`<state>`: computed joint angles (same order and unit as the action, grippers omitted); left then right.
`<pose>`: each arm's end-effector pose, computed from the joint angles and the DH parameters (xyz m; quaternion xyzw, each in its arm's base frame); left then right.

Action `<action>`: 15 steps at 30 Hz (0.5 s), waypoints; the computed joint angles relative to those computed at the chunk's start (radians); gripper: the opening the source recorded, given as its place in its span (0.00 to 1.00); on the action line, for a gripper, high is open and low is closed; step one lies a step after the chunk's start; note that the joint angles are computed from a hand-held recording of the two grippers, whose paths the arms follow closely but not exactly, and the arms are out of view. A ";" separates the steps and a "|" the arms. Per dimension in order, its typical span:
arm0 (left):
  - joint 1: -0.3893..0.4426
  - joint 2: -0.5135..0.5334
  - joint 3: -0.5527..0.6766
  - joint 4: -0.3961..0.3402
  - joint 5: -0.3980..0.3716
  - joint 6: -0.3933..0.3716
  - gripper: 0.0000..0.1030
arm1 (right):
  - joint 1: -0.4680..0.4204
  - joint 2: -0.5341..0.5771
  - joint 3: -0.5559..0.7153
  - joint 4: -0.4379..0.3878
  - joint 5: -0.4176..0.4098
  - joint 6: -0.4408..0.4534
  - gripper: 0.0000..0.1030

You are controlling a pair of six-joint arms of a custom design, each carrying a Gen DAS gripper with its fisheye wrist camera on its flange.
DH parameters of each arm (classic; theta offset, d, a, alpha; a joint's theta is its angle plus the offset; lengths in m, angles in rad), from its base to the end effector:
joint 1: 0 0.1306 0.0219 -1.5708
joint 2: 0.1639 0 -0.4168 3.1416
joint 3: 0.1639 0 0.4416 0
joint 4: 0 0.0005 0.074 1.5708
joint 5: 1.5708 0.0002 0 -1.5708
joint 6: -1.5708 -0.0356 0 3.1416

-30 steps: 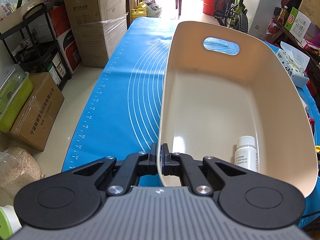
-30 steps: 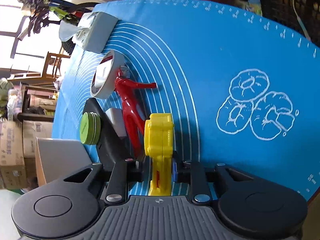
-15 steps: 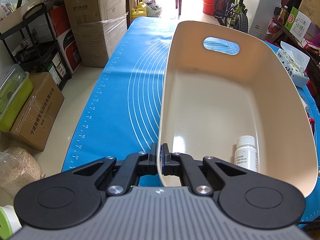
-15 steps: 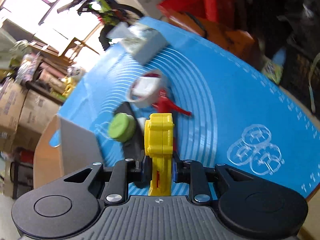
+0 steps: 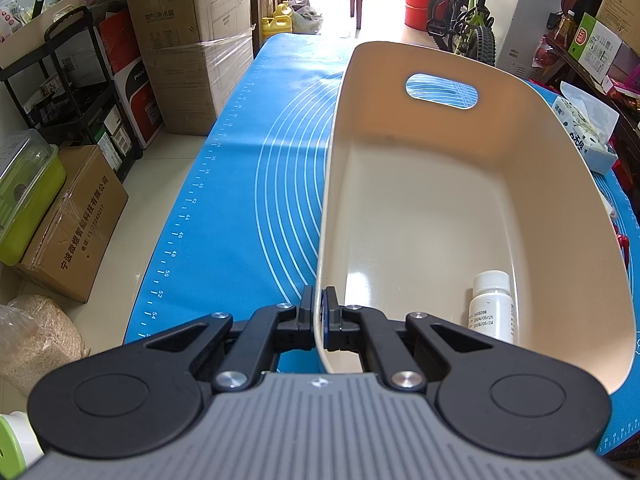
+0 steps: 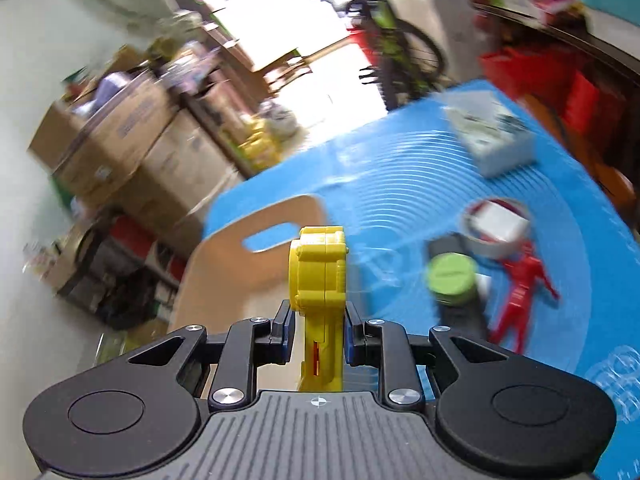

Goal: Organize rigid objects
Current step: 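Carry the yellow toy tool into the basket and release it with the right gripper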

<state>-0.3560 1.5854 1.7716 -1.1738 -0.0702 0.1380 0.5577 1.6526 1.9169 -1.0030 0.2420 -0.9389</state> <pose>0.5537 -0.2038 0.5310 0.0941 0.9526 -0.0377 0.2868 0.5390 0.3256 0.5770 0.2199 0.8823 0.1921 0.3691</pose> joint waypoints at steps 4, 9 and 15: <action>-0.002 0.001 0.002 0.000 -0.002 0.001 0.05 | 0.027 0.087 0.124 -0.046 -0.020 0.057 0.33; -0.004 0.002 0.002 0.000 -0.003 0.002 0.05 | 0.050 0.195 0.259 -0.125 -0.048 0.104 0.33; -0.002 0.002 0.002 -0.001 -0.002 0.001 0.04 | 0.065 0.318 0.400 -0.250 -0.080 0.149 0.33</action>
